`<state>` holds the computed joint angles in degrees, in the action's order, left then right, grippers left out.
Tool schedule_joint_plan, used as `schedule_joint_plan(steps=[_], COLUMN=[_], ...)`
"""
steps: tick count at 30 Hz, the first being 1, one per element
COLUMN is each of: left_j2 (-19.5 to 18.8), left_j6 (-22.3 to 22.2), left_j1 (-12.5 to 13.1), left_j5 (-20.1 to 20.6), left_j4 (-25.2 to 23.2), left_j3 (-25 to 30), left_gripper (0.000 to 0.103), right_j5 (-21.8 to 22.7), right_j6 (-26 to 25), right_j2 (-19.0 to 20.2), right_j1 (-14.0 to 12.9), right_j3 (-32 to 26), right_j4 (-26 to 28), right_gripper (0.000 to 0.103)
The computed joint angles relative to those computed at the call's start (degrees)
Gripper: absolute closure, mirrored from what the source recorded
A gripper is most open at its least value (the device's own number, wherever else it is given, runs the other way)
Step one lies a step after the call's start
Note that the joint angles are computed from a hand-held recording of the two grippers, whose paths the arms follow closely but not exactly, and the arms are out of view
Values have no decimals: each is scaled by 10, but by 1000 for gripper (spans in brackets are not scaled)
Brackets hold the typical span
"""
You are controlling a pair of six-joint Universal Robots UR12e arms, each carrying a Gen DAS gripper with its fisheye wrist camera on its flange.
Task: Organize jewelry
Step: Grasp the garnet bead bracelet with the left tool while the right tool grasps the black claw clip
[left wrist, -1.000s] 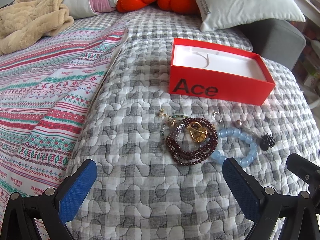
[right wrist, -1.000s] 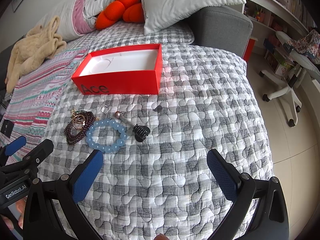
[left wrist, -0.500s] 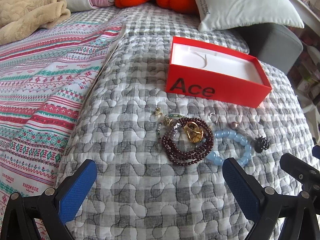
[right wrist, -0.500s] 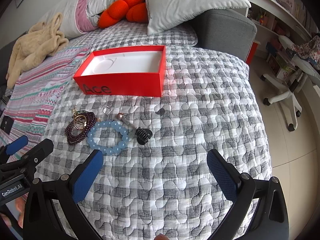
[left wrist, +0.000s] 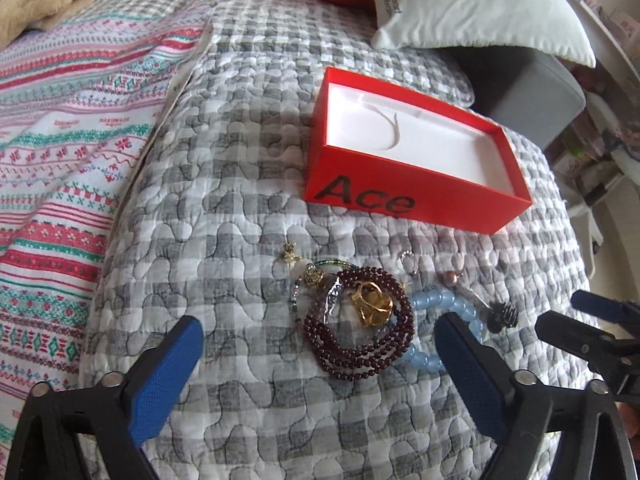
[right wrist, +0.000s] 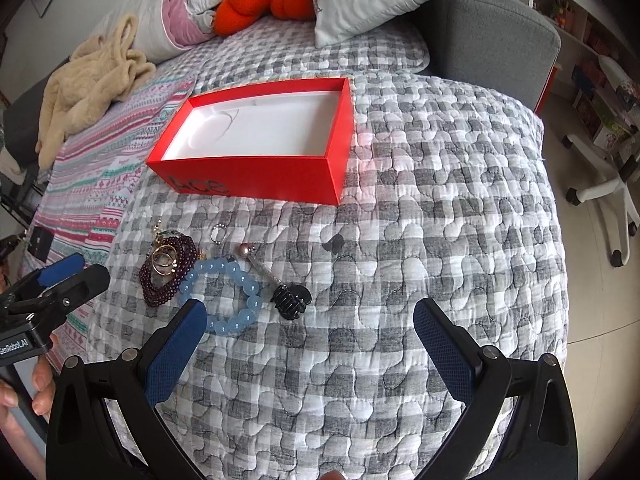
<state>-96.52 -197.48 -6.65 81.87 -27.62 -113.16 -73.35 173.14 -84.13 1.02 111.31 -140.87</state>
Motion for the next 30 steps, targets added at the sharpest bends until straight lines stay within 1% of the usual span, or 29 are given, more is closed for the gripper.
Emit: schedule_joint_plan(steps=[1, 2, 3, 4, 5, 6, 8, 10, 11, 13, 16, 17, 19, 20, 21, 24, 26, 30], left_j2=[-3, -6, -9, -11, -14, -16, -21, -24, -25, -27, -28, -29, -31, -31, -32, -34, -35, -31], left_j6=[-7, -12, -13, -11, -9, -7, 1, 7, 14, 21, 24, 27, 32, 34, 38, 47, 46, 30], left_j1=[4, 9, 14, 19, 21, 22, 22, 21, 20, 20, 21, 22, 21, 20, 17, 6, 3, 7], left_j5=[-5, -16, -37, -57, -66, -69, -75, -75, -73, -75, -75, -75, -71, -67, -61, -33, -28, -43], left_j4=[-8, -20, -21, -17, -16, -13, -15, -25, -24, -25, -27, -27, -26, -24, -22, -15, -11, -3], left_j3=[0, 1, -1, -3, -3, -3, 0, 5, 5, 7, 8, 8, 9, 9, 9, 10, 10, 4], left_gripper=[22, 26, 29, 37, 44, 46, 59, 64, 68, 73, 77, 77, 77, 78, 78, 84, 95, 98], right_j5=[14, 23, 31, 40, 50, 60, 78, 92, 99, 118, 144, 146, 146, 145, 141, 130, 128, 124], right_j6=[-1, -1, 0, 0, -1, -1, 1, 4, 5, 6, 0, -4, -11, -16, -18, -12, -4, 5], right_j2=[3, 6, 9, 13, 16, 19, 25, 30, 32, 35, 37, 37, 37, 35, 34, 34, 33, 29], right_j1=[-4, -7, -10, -12, -16, -18, -24, -28, -29, -32, -35, -34, -30, -28, -26, -23, -24, -27], right_j3=[-1, -3, -4, -5, -7, -8, -11, -14, -16, -19, -24, -25, -26, -25, -24, -21, -19, -15], right_j4=[7, 12, 17, 22, 26, 30, 36, 43, 47, 56, 81, 87, 94, 96, 94, 82, 75, 64], right_gripper=[0, 1, 4, 8, 10, 14, 20, 29, 32, 43, 50, 51, 58, 60, 65, 75, 75, 75])
